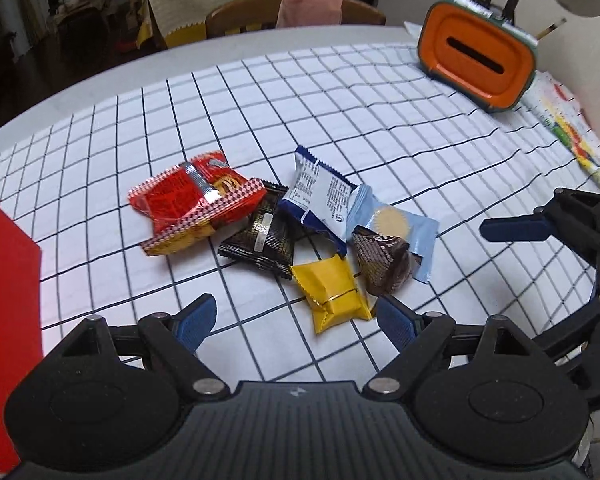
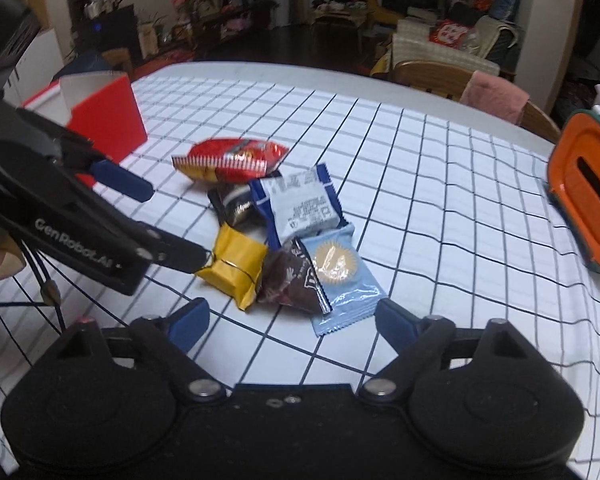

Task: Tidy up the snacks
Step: 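Move both tools back over the snack pile, then grasp the yellow packet with the left gripper while the right gripper grasps the brown chocolate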

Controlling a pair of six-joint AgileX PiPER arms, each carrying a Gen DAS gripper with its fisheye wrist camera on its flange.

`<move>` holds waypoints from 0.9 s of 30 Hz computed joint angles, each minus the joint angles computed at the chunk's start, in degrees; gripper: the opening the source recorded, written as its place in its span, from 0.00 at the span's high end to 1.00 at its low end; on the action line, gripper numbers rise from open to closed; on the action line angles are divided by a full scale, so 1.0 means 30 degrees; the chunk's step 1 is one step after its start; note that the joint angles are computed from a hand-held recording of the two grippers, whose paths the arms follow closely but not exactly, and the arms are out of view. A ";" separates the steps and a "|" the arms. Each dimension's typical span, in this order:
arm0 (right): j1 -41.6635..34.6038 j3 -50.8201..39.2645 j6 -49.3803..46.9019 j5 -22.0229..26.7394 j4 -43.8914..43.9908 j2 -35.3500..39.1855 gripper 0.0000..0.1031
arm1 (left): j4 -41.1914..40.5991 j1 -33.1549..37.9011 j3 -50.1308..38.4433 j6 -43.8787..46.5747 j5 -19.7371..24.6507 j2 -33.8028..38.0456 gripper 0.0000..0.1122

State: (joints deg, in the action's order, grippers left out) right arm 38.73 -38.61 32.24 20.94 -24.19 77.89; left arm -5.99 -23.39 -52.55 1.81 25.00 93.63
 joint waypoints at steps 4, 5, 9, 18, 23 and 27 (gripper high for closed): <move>-0.0375 -0.0228 -0.0976 -0.1016 -0.0095 0.1320 0.21 | 0.1994 -0.0641 -0.0898 -0.2247 -0.0095 0.1545 0.22; -0.0487 -0.0295 -0.1494 -0.1248 0.0181 0.1550 0.21 | 0.2242 -0.0763 -0.1096 -0.2559 -0.0086 0.1806 0.22; -0.0857 -0.0492 -0.2594 -0.2055 0.0346 0.2470 0.28 | 0.2351 -0.0954 -0.1927 -0.2790 0.0212 0.2805 0.22; -0.1705 -0.0667 -0.6883 -0.3387 0.3334 0.3572 0.46 | -0.0150 -0.0275 -0.3366 -0.0968 0.1125 0.4291 0.34; -0.1731 -0.0489 -0.8258 -0.3719 0.4353 0.3561 0.56 | -0.0200 -0.0494 -0.3411 -0.0762 0.1062 0.4321 0.43; -0.1652 -0.0260 -0.6866 -0.3912 0.3272 0.3264 0.61 | -0.0449 -0.0686 -0.3552 -0.0624 0.1266 0.4282 0.61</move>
